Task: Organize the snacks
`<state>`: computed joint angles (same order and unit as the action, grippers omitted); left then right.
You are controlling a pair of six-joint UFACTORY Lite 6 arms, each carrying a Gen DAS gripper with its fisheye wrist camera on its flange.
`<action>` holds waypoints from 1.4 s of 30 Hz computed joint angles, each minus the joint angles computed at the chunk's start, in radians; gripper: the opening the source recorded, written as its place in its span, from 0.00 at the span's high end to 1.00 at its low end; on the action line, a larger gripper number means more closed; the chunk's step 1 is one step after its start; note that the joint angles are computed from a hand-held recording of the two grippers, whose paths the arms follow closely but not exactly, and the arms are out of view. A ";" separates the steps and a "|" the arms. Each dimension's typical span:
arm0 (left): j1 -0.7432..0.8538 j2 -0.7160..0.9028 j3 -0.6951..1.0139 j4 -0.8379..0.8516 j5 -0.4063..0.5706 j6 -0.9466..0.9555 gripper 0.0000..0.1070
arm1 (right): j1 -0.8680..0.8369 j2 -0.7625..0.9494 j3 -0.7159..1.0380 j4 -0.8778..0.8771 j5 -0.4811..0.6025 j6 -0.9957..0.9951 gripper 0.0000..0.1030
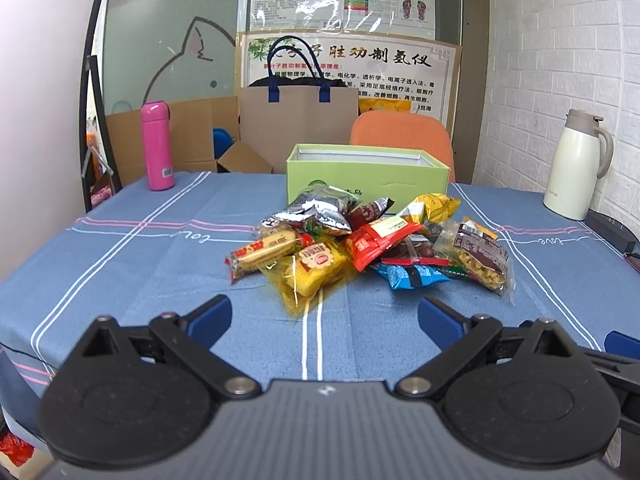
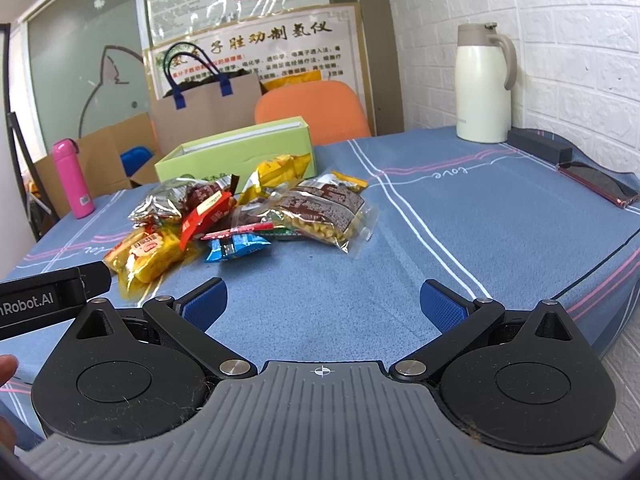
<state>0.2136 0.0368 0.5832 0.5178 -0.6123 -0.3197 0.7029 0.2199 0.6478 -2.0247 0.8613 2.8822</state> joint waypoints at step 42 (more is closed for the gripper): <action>-0.197 0.593 0.799 -0.605 0.407 0.491 0.08 | -0.341 0.252 0.323 -0.453 -0.237 0.185 0.10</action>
<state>0.0164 0.6297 1.3824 -0.0870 -0.2051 0.1708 0.3618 0.4717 0.9704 -2.4773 0.6244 3.0670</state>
